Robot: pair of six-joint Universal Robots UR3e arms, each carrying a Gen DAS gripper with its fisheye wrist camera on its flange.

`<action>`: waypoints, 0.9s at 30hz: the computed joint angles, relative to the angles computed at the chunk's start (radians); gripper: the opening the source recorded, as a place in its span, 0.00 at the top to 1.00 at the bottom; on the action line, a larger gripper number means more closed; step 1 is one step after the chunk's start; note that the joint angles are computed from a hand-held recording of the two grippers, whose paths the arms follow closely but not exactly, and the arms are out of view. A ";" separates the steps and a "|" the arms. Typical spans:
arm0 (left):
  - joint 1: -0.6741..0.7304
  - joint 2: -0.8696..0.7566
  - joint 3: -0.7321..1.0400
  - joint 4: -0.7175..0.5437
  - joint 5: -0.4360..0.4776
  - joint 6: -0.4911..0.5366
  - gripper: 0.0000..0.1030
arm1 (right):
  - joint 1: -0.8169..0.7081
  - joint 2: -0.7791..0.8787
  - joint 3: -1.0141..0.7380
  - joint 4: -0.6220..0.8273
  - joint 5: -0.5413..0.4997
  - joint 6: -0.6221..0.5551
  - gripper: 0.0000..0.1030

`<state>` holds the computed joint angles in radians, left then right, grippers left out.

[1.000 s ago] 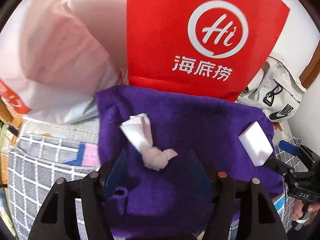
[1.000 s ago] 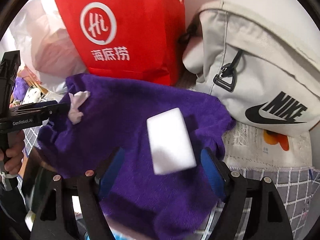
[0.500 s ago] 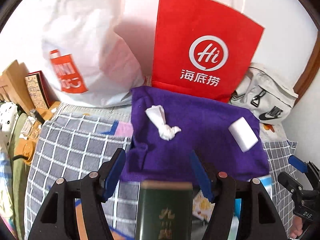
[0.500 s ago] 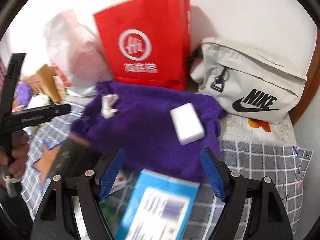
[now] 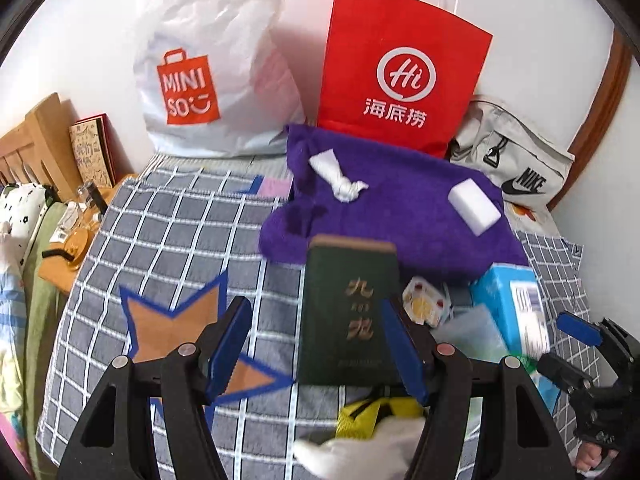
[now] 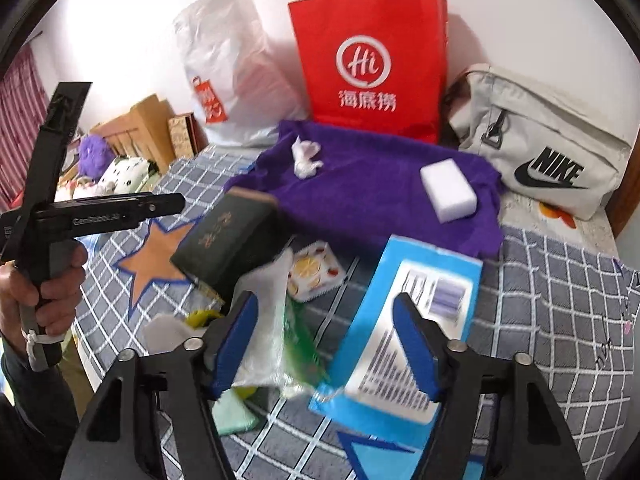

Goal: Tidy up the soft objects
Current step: 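Grasp the white glove with the left gripper while the right gripper grasps the green snack packet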

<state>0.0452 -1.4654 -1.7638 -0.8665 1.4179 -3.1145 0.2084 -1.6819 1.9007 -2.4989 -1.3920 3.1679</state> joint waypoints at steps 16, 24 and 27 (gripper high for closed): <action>0.064 0.187 -0.218 -0.004 -0.077 0.049 0.37 | -0.036 -0.198 0.161 -0.053 0.031 0.008 0.97; 0.048 0.296 -0.313 -0.028 -0.065 0.036 0.37 | -0.145 -0.592 0.315 0.170 0.096 -0.059 0.97; 0.033 0.328 -0.351 -0.031 -0.067 0.034 0.37 | -0.287 -0.825 0.366 0.414 0.229 -0.161 0.97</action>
<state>0.0786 -1.1373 -2.1146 -0.8978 1.3510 -3.0809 -0.0787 -2.5065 2.2671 -2.0851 -1.1631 3.0073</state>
